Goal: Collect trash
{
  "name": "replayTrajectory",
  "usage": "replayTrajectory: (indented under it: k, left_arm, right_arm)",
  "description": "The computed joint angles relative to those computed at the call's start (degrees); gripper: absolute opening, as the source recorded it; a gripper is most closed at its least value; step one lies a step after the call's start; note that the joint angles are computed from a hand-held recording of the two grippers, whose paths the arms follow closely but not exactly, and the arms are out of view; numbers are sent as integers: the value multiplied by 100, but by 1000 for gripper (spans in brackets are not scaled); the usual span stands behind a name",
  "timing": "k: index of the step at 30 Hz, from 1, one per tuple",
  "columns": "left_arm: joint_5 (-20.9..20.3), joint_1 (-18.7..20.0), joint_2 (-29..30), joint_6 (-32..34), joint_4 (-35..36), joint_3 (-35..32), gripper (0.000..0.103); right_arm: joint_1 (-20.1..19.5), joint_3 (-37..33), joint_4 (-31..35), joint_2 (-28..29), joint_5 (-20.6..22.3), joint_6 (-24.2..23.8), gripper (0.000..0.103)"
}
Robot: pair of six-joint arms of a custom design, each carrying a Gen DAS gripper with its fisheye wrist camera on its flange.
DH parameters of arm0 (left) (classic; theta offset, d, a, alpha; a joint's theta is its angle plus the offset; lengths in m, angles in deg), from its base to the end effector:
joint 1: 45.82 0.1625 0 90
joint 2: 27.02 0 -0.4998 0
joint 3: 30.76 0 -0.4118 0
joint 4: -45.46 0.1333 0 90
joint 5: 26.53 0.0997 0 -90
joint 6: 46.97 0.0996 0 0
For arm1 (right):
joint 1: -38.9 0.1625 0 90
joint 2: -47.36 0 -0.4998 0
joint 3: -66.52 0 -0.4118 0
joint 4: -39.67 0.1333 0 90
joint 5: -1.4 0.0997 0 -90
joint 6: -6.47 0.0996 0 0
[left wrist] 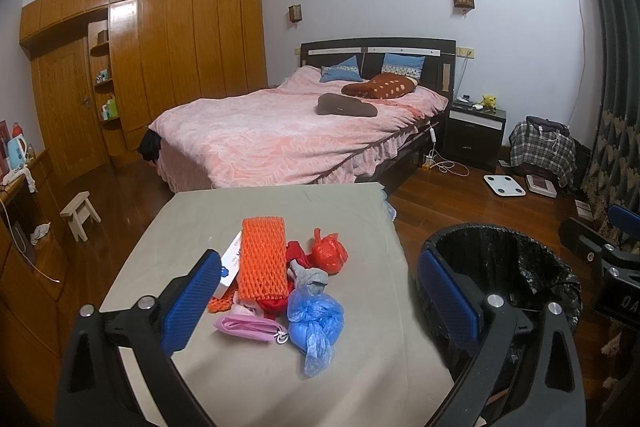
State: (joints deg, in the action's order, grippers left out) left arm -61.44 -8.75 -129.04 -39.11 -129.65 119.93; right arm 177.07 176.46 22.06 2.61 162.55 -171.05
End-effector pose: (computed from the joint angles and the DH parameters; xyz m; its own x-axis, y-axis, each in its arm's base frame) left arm -0.0954 -0.3415 0.3555 -0.6390 0.2278 -0.7347 0.7362 0.4581 -0.4982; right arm 0.3806 -0.2883 0.0496 -0.7143 0.2061 0.6688 -0.5196 0.4839 -0.7042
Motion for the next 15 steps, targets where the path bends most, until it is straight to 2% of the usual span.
replayTrajectory:
  k: [15]
  left_arm:
    - [-18, 28, -29, 3, 13, 3, 97]
  right_arm:
    - [10, -30, 53, 2, 6, 22, 98]
